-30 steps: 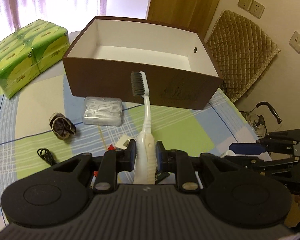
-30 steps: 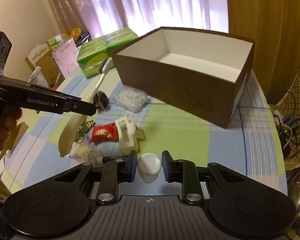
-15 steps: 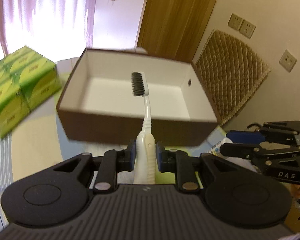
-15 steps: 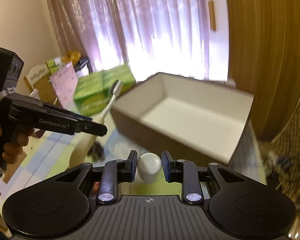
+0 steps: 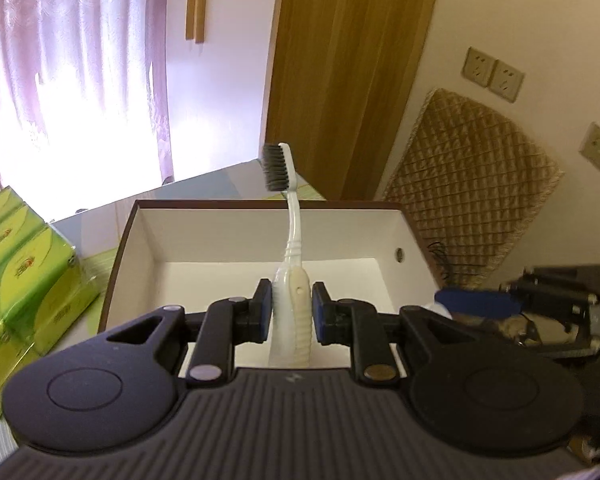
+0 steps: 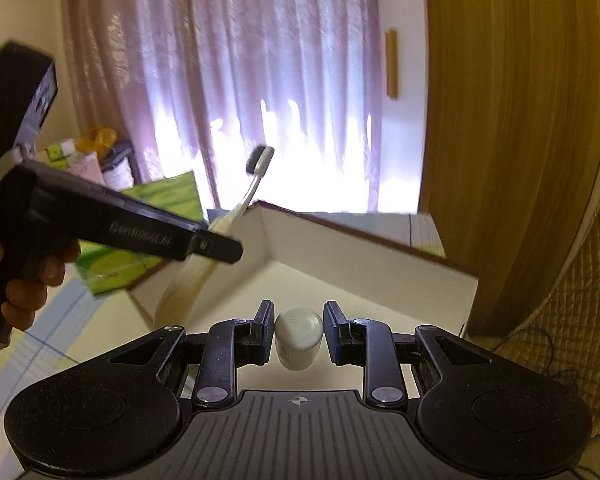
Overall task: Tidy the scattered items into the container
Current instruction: 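Carry the toothbrush and pill bottle over the brown box with both tools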
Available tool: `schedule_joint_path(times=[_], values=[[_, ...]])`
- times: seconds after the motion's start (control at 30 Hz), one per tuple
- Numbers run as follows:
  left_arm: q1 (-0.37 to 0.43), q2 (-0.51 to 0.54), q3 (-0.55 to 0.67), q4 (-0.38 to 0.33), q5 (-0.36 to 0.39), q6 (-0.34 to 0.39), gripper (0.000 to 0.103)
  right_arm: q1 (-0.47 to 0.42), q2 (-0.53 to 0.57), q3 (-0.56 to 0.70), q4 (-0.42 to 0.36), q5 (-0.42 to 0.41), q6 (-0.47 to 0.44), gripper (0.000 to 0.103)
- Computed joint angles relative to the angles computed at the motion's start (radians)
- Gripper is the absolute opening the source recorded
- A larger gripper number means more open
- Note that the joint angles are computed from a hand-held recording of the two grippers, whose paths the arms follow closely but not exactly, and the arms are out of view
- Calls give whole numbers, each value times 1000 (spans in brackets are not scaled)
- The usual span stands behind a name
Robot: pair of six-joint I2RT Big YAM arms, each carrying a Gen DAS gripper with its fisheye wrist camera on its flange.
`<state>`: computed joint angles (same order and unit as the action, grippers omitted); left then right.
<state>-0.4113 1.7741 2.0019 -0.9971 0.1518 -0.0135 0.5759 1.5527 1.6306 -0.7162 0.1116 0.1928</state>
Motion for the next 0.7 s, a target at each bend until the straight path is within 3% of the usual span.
schedule_joint_path(times=[0.33,0.43,0.6,0.7], values=[[1,247,234,-187,-29,-9,17,-49,143,89,-136,-123,100,29],[5,313,309,-281,-27,-6,17,-52,179,134,-208,-155,104,29],[-3,403,428,-441,-55,75,17,-59,245,235,-347,-186,104,29],[-5,426,459,-485,-66,105,22,-51,282,288,-421,-167,100,29]])
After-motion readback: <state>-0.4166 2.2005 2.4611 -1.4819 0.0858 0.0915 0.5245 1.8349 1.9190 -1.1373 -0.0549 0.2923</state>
